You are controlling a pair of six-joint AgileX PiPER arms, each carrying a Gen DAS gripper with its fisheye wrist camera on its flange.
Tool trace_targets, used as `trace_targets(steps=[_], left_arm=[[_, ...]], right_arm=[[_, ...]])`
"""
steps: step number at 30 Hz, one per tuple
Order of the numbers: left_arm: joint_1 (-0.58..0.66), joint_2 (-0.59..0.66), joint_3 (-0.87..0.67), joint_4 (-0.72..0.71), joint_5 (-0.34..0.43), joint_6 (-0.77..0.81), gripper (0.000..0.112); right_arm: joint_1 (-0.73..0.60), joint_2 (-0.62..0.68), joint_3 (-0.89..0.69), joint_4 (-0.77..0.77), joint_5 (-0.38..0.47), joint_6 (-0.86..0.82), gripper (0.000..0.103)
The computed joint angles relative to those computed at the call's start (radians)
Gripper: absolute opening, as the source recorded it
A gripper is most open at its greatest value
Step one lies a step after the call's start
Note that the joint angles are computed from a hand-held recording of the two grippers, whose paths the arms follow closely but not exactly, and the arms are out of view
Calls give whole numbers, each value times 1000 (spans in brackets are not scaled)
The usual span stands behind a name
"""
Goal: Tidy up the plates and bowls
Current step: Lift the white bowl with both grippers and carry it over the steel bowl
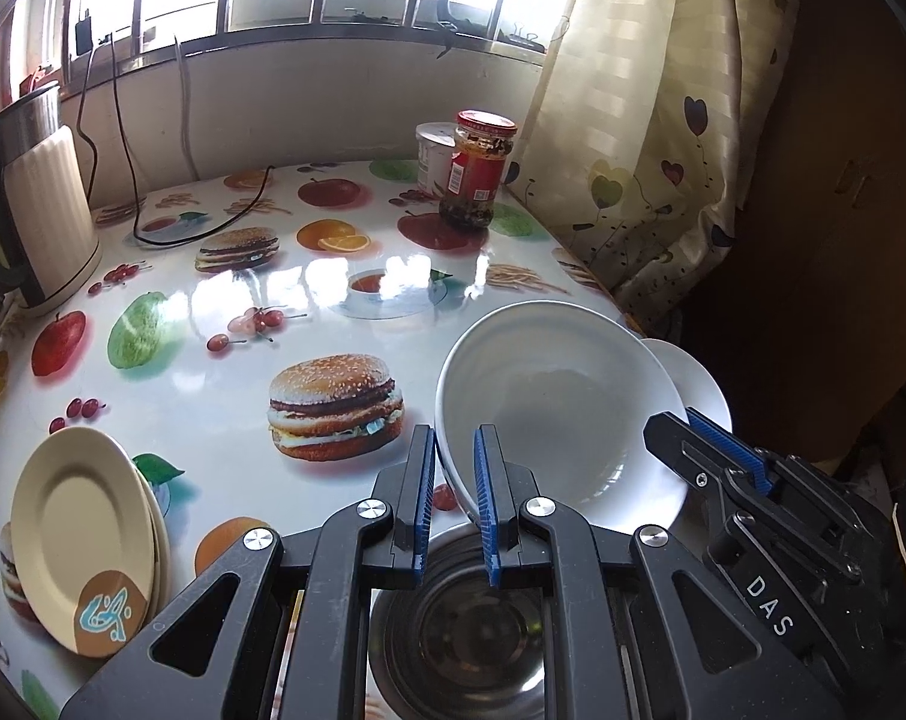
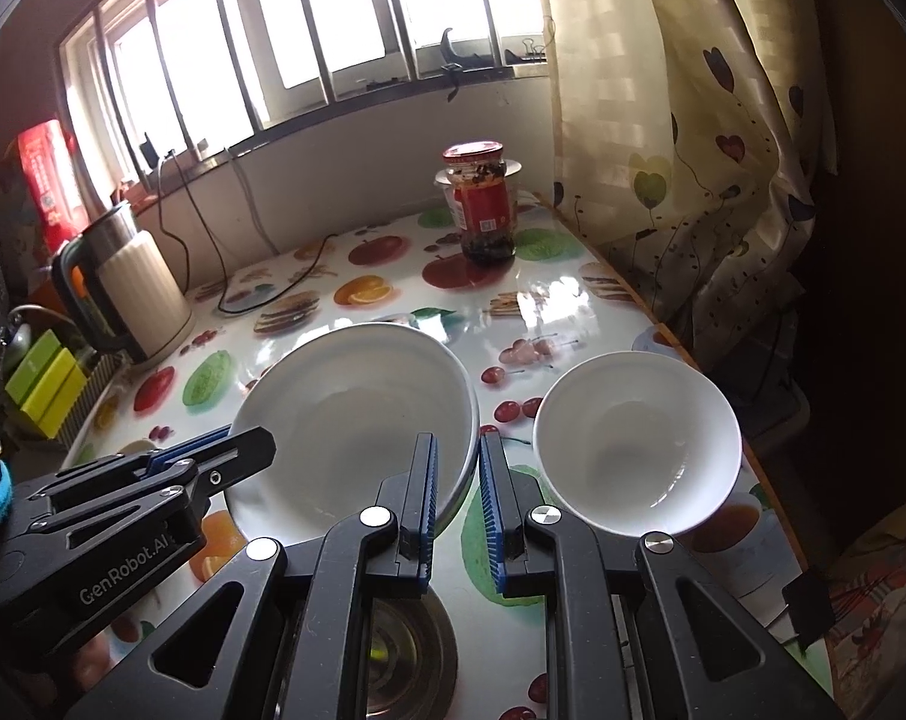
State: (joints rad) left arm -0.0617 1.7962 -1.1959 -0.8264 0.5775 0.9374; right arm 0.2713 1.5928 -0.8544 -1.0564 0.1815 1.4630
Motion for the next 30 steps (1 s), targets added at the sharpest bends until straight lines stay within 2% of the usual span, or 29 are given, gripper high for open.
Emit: trace_targets(steps=[15, 30], left_arm=[[52, -123, 140, -92, 26, 128, 14], [102, -162, 251, -133, 37, 221, 14]], right_arm=[[104, -134, 106, -120, 94, 173, 15], [241, -193, 197, -203, 187, 341, 15]])
